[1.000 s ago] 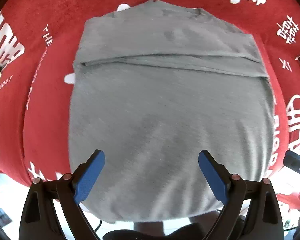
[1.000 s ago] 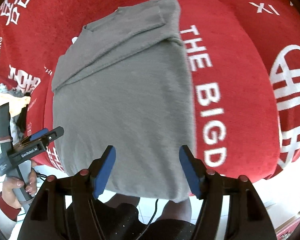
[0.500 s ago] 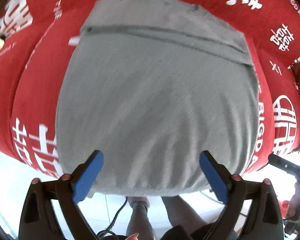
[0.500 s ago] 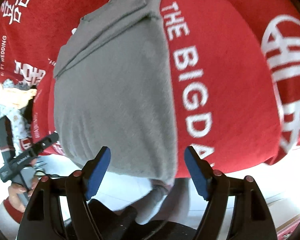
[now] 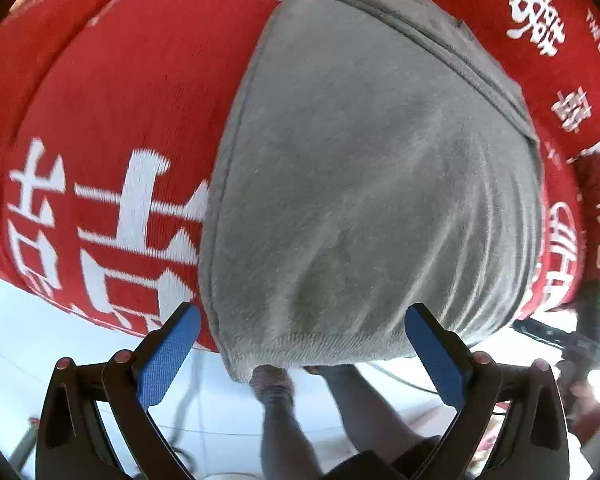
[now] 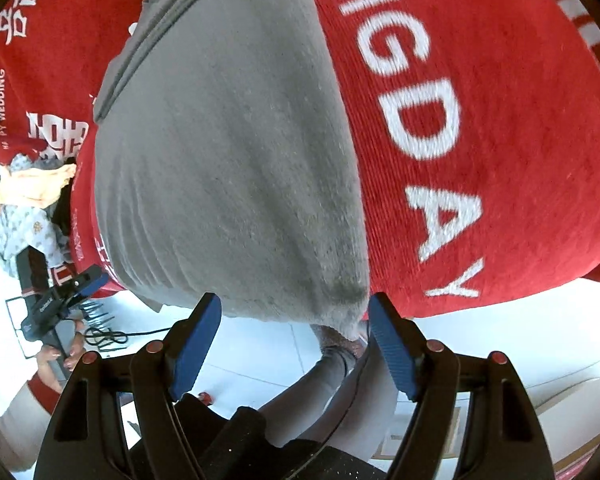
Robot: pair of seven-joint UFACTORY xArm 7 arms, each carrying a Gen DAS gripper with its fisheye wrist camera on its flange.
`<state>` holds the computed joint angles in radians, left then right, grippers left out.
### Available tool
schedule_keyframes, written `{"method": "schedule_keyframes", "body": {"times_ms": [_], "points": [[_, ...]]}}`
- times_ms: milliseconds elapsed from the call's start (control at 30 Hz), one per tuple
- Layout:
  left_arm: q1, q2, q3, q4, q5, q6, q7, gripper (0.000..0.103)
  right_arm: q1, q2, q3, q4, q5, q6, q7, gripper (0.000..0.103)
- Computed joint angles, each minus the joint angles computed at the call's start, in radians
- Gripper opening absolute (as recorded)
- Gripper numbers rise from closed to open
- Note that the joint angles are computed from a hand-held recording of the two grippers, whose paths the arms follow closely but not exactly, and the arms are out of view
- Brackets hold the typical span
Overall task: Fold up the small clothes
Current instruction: 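Move both grippers to the sweater hem and close them on it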
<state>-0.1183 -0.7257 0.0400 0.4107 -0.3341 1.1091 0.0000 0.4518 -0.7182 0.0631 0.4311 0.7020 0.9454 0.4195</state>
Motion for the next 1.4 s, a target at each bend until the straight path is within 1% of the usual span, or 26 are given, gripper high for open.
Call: {"method": "schedule_keyframes", "body": {"times_ms": [33,167,233,333,433,633,733,833,900,967,1067,1133,1200,1267,1400], "points": [[-0.002,-0.001,0.02,-0.01,-0.011,0.0,0.024,0.102,0.008,-0.001,-0.005,-0.012,0.017,-0.013,-0.013,0.079],[-0.002,0.002,0.038,-0.036,-0.031,-0.013,0.075,0.102,0.027,0.012,-0.014,-0.036,0.05,-0.033,-0.057,0.079],[-0.017,0.023,0.04,-0.04,-0.061,-0.026,0.096,0.102,0.033,0.015,-0.015,-0.044,0.063,-0.039,-0.075,0.079],[-0.023,0.04,0.016,-0.037,-0.055,-0.042,0.111,0.102,0.04,0.018,-0.013,-0.049,0.078,-0.044,-0.09,0.079],[-0.019,0.043,0.019,-0.046,-0.061,-0.051,0.115,0.102,0.044,0.012,-0.014,-0.061,0.094,-0.049,-0.102,0.079],[-0.015,0.035,0.019,-0.049,-0.052,-0.039,0.132,0.102,0.05,0.025,-0.024,-0.068,0.131,-0.058,-0.139,0.08],[0.002,0.008,0.01,-0.068,-0.032,-0.032,0.11,0.102,0.05,0.023,-0.02,-0.074,0.144,-0.063,-0.148,0.08],[0.008,0.013,0.028,-0.085,-0.053,-0.033,0.098,0.102,0.054,0.026,-0.027,-0.086,0.168,-0.071,-0.167,0.08],[0.002,0.016,0.026,-0.087,-0.062,-0.041,0.098,0.102,0.056,0.039,-0.031,-0.084,0.18,-0.07,-0.182,0.08],[-0.006,0.013,0.048,-0.088,-0.092,-0.037,0.118,0.102,0.053,0.049,-0.037,-0.078,0.187,-0.062,-0.199,0.08],[-0.018,0.012,0.084,-0.076,-0.155,-0.015,0.16,0.102,0.058,0.039,-0.057,-0.08,0.249,-0.069,-0.254,0.08],[-0.031,0.014,0.099,-0.069,-0.199,-0.007,0.202,0.102,0.07,0.029,-0.075,-0.084,0.33,-0.094,-0.315,0.08],[-0.03,0.029,0.086,-0.062,-0.206,-0.01,0.223,0.102,0.074,0.038,-0.08,-0.082,0.391,-0.109,-0.37,0.08],[-0.019,0.042,0.064,-0.064,-0.189,-0.02,0.223,0.102,0.065,0.068,-0.076,-0.072,0.406,-0.098,-0.403,0.08],[-0.006,0.035,0.062,-0.079,-0.196,-0.021,0.225,0.102,0.049,0.091,-0.063,-0.085,0.468,-0.09,-0.453,0.08]]}}
